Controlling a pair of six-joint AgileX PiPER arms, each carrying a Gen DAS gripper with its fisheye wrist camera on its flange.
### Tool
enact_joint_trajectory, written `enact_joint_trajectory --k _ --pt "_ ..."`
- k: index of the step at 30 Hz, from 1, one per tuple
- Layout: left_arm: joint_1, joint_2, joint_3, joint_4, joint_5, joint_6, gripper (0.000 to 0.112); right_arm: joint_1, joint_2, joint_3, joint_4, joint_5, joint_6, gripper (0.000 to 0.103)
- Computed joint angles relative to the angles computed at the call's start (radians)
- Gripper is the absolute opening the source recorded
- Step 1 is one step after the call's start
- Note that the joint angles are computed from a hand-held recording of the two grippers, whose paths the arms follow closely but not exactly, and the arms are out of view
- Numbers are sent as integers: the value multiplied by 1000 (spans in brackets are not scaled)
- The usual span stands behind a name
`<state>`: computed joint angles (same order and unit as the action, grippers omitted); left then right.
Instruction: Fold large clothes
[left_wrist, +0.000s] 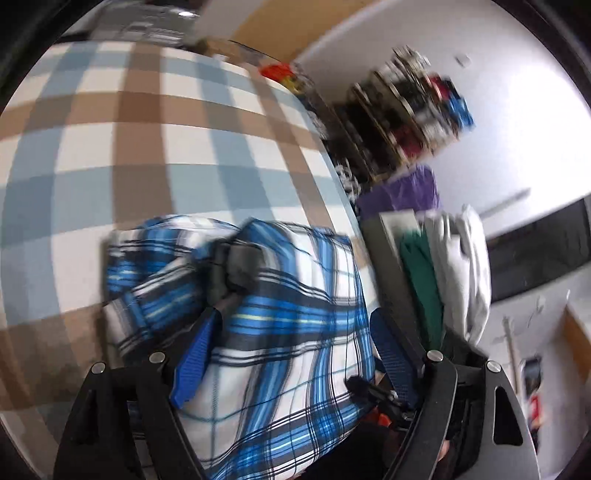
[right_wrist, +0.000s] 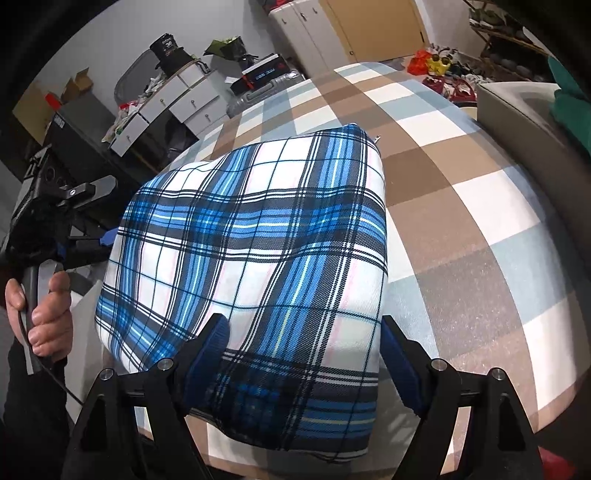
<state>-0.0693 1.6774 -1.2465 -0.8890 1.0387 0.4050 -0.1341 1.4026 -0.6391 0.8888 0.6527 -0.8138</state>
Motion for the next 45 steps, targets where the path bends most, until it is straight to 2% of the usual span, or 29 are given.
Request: enact_joint_trajectory --k 2,3,4,6,7,9,10,12,14,15,16,18,20,23,25,27,30,33,35,38,39,40,41,43,45 --pt "-35 -4 -20 66 11 -19 48 0 -2 1 -1 2 -1 83" --pt "-61 7 -44 114 17 -43 9 -1 -2 -1 -4 4 -1 83" --pt "-95 17 -69 202 14 -104 1 -2 -5 0 -7 4 -1 83" --pt "-119 17 -80 293 -2 -212 1 2 -26 6 -13 -3 1 82" --pt "-113 7 -71 307 -15 -247 1 20 -59 18 -34 -38 25 82" --pt "-95 -22 -49 290 -23 -245 1 54 -164 59 -42 -122 29 82" --pt "-90 -44 -36 296 -26 -246 1 49 -202 74 9 -123 -29 82" --pt "-84 -80 -21 308 -30 -237 1 0 -239 94 157 -41 -200 82" --pt "-68 -112 -16 317 -19 -250 1 -29 -159 66 188 105 -258 80" --pt "-53 -128 -7 303 -9 -240 1 -37 -93 43 181 166 -250 72" --pt "-37 -144 -3 304 1 -236 1 -32 -48 30 167 186 -231 67" --pt "-20 -180 29 322 -12 -224 1 -11 12 8 142 186 -208 45" --pt "-35 -192 77 380 -57 -238 1 11 58 -14 117 190 -204 37" --pt "-26 -191 167 374 -118 -236 3 88 67 -16 56 136 -164 36" --pt "-9 -201 236 382 -178 -224 11 187 20 0 -30 35 -96 36" --pt "-7 -215 281 439 -234 -261 13 249 -1 6 -98 -29 -23 35" --pt "27 -255 298 495 -229 -340 13 271 -13 25 -101 -63 -17 35" --pt "16 -360 290 654 -231 -526 13 281 -29 48 -65 -70 -27 37" --pt "-7 -442 298 669 -223 -530 13 264 -43 60 -50 -55 -39 37" --pt "-144 -525 297 692 -191 -542 14 248 -32 53 -34 -45 -41 37" --pt "-175 -534 308 673 -192 -520 19 249 -33 52 -35 -45 -35 38" --pt "-221 -531 327 657 -208 -503 26 247 -29 51 -28 -45 -40 38" --pt "-267 -522 347 679 -234 -526 29 241 -20 48 -17 -43 -52 38" --pt "-367 -464 404 835 -303 -674 29 220 -6 40 7 -23 -76 38" --pt "-398 -384 452 942 -364 -775 29 179 10 31 37 24 -111 38"
